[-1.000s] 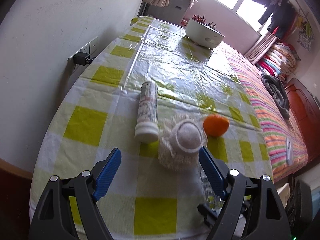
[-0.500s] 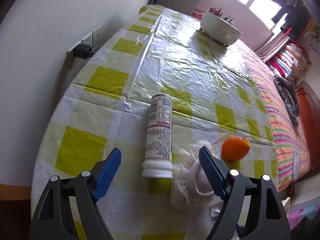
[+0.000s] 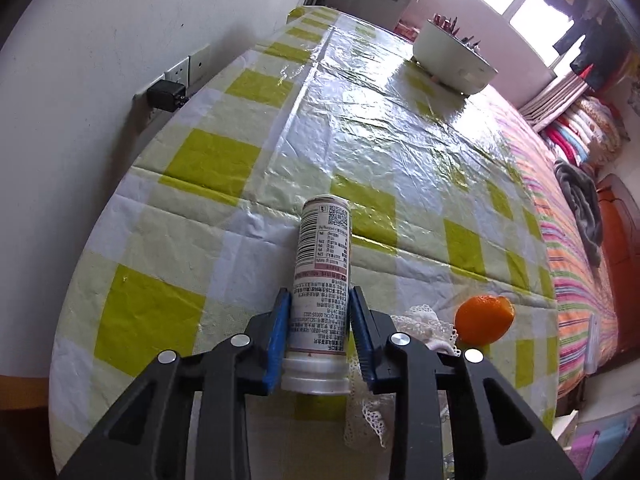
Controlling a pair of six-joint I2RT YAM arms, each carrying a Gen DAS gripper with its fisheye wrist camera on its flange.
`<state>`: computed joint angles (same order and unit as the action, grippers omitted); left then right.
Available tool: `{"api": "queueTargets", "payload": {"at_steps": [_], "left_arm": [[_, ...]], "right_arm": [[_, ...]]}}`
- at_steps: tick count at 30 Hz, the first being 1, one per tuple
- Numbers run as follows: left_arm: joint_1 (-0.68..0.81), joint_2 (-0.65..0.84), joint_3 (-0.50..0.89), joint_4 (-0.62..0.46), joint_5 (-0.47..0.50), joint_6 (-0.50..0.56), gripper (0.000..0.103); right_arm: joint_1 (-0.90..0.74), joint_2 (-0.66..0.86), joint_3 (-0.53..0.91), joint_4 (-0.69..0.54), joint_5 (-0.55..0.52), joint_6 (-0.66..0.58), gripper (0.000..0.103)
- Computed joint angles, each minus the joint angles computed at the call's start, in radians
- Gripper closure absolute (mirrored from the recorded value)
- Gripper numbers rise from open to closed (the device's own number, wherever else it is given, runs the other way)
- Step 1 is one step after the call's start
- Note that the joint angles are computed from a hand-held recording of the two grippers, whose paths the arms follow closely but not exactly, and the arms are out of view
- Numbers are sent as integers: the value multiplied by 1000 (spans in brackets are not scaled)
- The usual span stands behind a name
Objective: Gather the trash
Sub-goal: 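Grasp the silver blister pack with the right tool while the left tool grasps the white spray can, then carry the spray can and blister pack over the cream bin and release both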
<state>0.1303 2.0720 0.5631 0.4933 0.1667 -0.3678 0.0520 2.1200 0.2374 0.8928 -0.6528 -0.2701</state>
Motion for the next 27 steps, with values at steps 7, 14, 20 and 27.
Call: {"api": "queueTargets", "payload": {"at_steps": [7, 14, 20, 27], "left_arm": [[-24, -38, -68, 80, -40, -9, 74], [-75, -171, -149, 99, -90, -14, 74], [-153, -296, -204, 87, -113, -37, 74], [-297, -401, -243, 60, -177, -76, 74]], "right_arm": [[-115, -86, -18, -73, -75, -52, 68], [-200, -121, -13, -130, -119, -95, 68], [-279, -180, -14, -209, -158, -147, 68], [-410, -212, 15, -338, -206, -255, 68]]}}
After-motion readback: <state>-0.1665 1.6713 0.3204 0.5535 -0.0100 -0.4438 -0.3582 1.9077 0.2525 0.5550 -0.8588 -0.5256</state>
